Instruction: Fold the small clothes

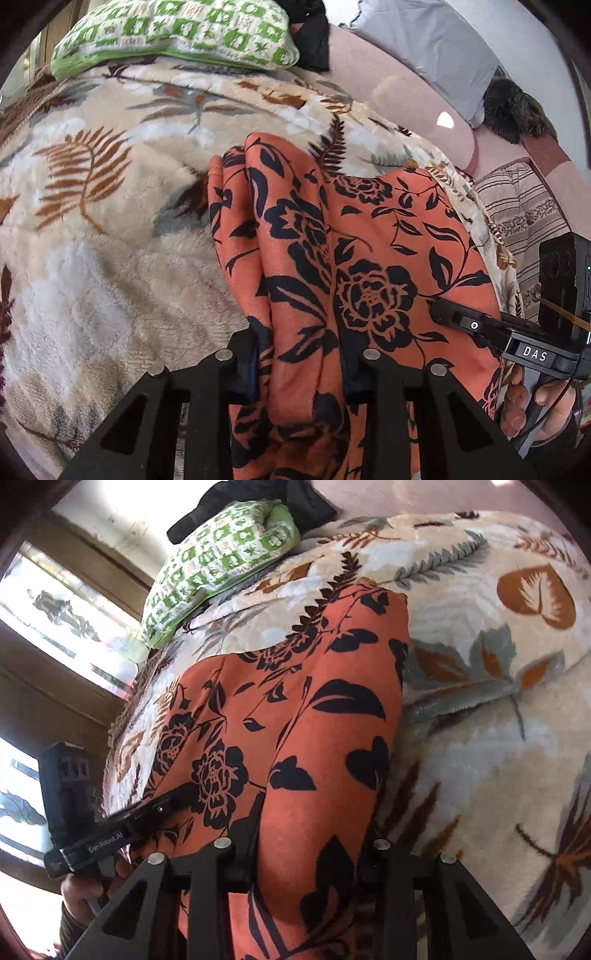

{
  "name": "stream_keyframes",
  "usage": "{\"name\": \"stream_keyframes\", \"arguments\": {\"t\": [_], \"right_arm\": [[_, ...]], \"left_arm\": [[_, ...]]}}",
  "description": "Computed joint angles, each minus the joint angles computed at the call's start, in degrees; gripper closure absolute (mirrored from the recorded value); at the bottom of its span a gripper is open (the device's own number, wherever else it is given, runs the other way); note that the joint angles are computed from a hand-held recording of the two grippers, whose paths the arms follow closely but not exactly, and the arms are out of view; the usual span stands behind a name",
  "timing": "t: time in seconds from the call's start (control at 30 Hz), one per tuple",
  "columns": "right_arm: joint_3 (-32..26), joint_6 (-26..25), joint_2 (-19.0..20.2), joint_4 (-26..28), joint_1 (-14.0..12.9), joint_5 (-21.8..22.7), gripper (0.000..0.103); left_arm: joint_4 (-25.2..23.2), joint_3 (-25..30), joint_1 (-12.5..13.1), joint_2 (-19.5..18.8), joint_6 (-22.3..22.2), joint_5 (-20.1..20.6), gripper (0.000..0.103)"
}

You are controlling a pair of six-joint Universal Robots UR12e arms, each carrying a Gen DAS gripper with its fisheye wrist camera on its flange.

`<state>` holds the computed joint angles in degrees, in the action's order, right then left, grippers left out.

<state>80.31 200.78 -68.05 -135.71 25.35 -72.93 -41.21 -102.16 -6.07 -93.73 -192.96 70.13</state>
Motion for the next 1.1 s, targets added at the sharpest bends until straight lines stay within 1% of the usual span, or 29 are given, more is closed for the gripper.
{"name": "stream_keyframes", "arguments": {"t": [0.07, 0.13, 0.2, 0.23, 0.3, 0.33, 0.37, 0.4, 0.43, 0.47, 0.5, 0.53, 0.57, 0.6, 0.63, 0.67, 0.73, 0.77, 0.8, 0.83, 0.87, 0.9, 0.93, 0.97, 1.0, 1.03, 1.07, 1.1], "right_arm": [[-0.4, -2.6, -0.8, -0.7, 0.2, -2.9, 0.068], [-0.1, -3.4, -2.0, -2.7, -0.8, -3.9, 0.068], [0.6, -4.3, -3.3, -4.5, -2.2, -4.7, 0.068], [0.9, -4.5, -3.7, -5.0, -3.0, -4.7, 0.068], [1.8, -3.8, -4.3, -6.3, -5.2, -3.2, 0.067], [2.3, -2.7, -4.3, -6.6, -6.4, -1.8, 0.067], [2.7, -1.5, -4.1, -6.1, -7.8, 0.2, 0.064], [3.2, 0.2, -3.8, -5.7, -8.7, -0.1, 0.059], [4.1, 2.5, -3.7, -5.9, -9.3, -2.8, 0.052], [4.7, 4.6, -3.6, -4.8, -9.3, -7.8, 0.037], [5.3, 5.8, -3.8, -3.3, -9.3, -11.8, 0.035], [6.7, 6.8, -4.3, -3.8, -9.6, -13.4, 0.035], [8.9, 8.4, -5.5, -6.7, -10.1, -12.6, 0.032], [10.2, 9.5, -6.4, -8.7, -10.2, -12.9, 0.032], [10.6, 9.2, -6.9, -9.5, -9.9, -14.4, 0.032], [10.8, 8.5, -7.3, -11.0, -9.5, -14.9, 0.032], [11.9, 7.4, -8.3, -16.4, -9.5, -12.5, 0.031], [11.7, 6.9, -8.4, -18.4, -9.3, -11.3, 0.028], [11.6, 6.4, -8.4, -20.0, -9.0, -10.2, 0.022], [11.3, 6.1, -8.2, -21.1, -8.8, -8.7, 0.018], [10.5, 6.2, -7.2, -21.7, -8.7, -7.3, 0.012], [9.2, 7.2, -6.0, -20.9, -8.2, -7.0, 0.011], [8.2, 8.5, -5.0, -18.2, -8.4, -6.3, 0.011], [7.2, 10.6, -4.1, -13.5, -8.7, -5.3, 0.011], [6.3, 13.0, -3.0, -10.4, -9.0, -4.4, 0.011], [6.2, 13.9, -3.0, -9.7, -8.9, -5.3, 0.011], [6.7, 14.1, -3.5, -11.4, -8.6, -5.9, 0.011], [7.2, 13.8, -3.9, -13.6, -8.4, -5.6, 0.011]], "left_arm": [[1.9, 1.2, -1.0, -0.5, -0.3, 0.2, 0.071], [4.3, 2.9, -2.2, -1.6, -0.5, -0.1, 0.071], [6.0, 5.4, -3.7, -3.4, -1.0, 0.1, 0.071], [6.2, 6.9, -4.5, -4.6, -1.1, 0.3, 0.071], [4.8, 10.4, -6.1, -7.5, -1.0, 1.6, 0.068], [3.5, 12.0, -7.0, -9.0, -1.3, 2.8, 0.062], [1.7, 13.6, -7.8, -10.6, -1.5, 4.2, 0.058], [-1.0, 15.2, -8.6, -12.2, -1.2, 6.1, 0.055], [-4.5, 16.7, -9.3, -13.7, -0.8, 8.4, 0.054], [-5.7, 16.9, -9.6, -14.4, -0.8, 9.3, 0.044], [-4.5, 16.1, -9.4, -14.1, -2.0, 8.9, 0.043], [-3.0, 15.3, -9.5, -13.5, -2.6, 10.1, 0.037], [-2.5, 15.0, -9.8, -13.1, -2.0, 12.0, 0.034], [-2.4, 14.8, -10.0, -12.8, -0.7, 13.1, 0.034], [-2.6, 14.8, -10.2, -12.5, 0.3, 13.8, 0.034], [-2.6, 14.7, -10.3, -12.3, 1.1, 14.4, 0.034], [-2.3, 14.5, -10.7, -11.9, 1.7, 15.7, 0.034], [-2.2, 14.1, -10.6, -11.5, 1.9, 15.9, 0.034], [-2.1, 13.8, -10.6, -11.2, 1.9, 16.0, 0.034], [-1.9, 13.7, -10.5, -11.1, 1.9, 16.1, 0.034], [-1.8, 13.4, -10.4, -10.9, 1.9, 16.3, 0.034], [-1.7, 13.2, -10.4, -10.6, 1.6, 16.4, 0.034], [-1.6, 12.8, -10.4, -10.3, 1.3, 16.4, 0.034], [-1.7, 12.6, -10.3, -9.9, 1.1, 16.1, 0.034], [-1.6, 12.4, -10.3, -9.6, 1.1, 15.7, 0.034], [-1.4, 12.0, -10.3, -9.1, 1.4, 16.0, 0.034], [-0.9, 11.7, -10.5, -8.7, 2.0, 16.9, 0.032], [-0.5, 11.4, -10.6, -8.3, 2.4, 18.2, 0.031]]}}
